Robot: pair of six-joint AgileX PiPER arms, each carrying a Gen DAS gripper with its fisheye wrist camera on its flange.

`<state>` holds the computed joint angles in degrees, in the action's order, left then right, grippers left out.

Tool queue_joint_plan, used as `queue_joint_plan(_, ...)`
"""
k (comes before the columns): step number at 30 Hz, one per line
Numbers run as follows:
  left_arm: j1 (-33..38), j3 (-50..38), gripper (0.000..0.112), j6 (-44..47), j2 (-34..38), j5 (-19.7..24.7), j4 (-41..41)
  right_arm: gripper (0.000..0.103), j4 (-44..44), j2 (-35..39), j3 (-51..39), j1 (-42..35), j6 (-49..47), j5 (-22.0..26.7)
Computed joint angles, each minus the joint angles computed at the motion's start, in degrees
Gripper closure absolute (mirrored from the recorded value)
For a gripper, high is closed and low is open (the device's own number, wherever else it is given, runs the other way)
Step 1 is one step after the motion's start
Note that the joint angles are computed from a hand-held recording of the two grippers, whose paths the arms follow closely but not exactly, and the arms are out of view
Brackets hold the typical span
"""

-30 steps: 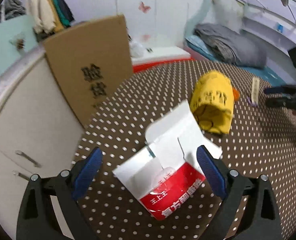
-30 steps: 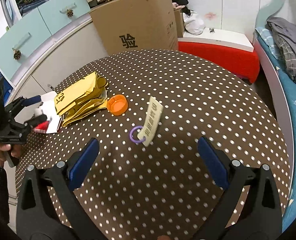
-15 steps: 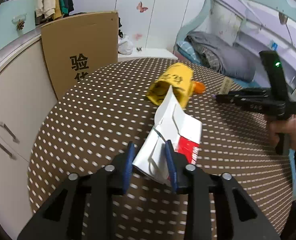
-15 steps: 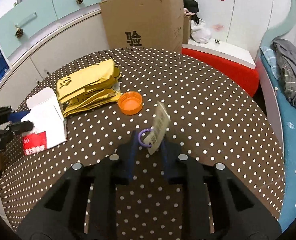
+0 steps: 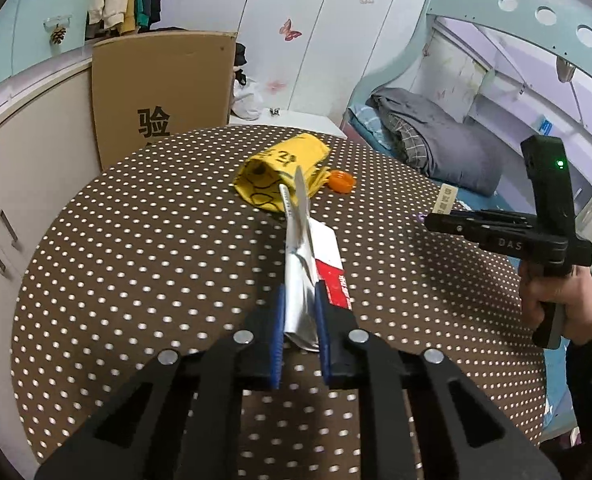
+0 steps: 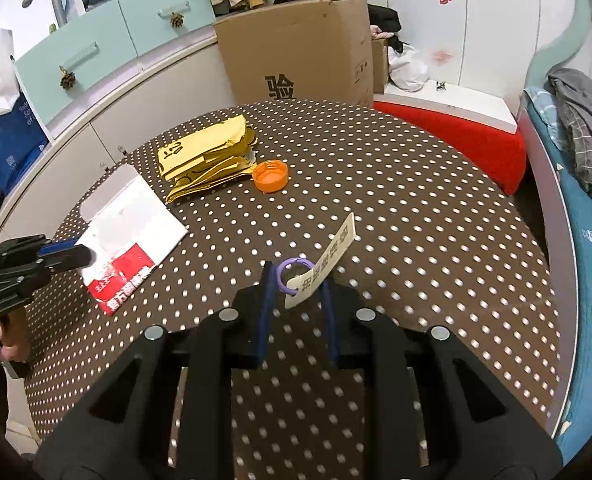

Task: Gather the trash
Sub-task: 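Grasp the white-red box with the left tool while the right tool grasps the tag with purple ring, then carry the white box and tag over the bin and release both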

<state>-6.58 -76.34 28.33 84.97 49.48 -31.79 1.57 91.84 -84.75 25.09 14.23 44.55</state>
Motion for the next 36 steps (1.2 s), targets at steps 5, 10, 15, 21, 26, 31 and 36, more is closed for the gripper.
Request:
queue_joint_plan(5,-3.0,-0.64,0.103,-3.41,-0.38,-2.08,1.01,0.081,1.83,-4.27,4.7,-1.32,-2.07,-1.21)
queue_joint_plan(10,-7.02,-1.59,0.103,-8.04,-1.05,-3.47,4.35,0.081,2.77,-8.35,7.92,-2.92,-2.78,-2.22)
queue_joint_plan(15,-10.36,-4.18,0.103,-11.41,-0.77,-3.38,6.45,0.081,3.03,-12.64,9.57,-5.24,-3.68,-1.89)
queue_joint_plan(21,-14.89,-10.52,0.104,-14.81,1.27,-2.63,8.25,0.081,6.5,-19.12,11.97,-12.07,-7.72,-1.08)
queue_joint_plan(26,-20.93,-17.62,0.103,-18.8,4.63,-2.03,11.93,0.081,15.23,-24.56,14.61,-24.13,-16.45,0.52)
queue_joint_plan(31,-27.4,-27.17,0.103,-22.83,10.0,-0.58,15.38,0.081,28.65,-27.89,18.95,-43.13,-30.46,5.32)
queue_joint_plan(36,-33.59,-36.98,0.103,-25.64,16.14,2.17,18.32,0.081,41.33,-27.43,25.46,-63.64,-45.76,11.82)
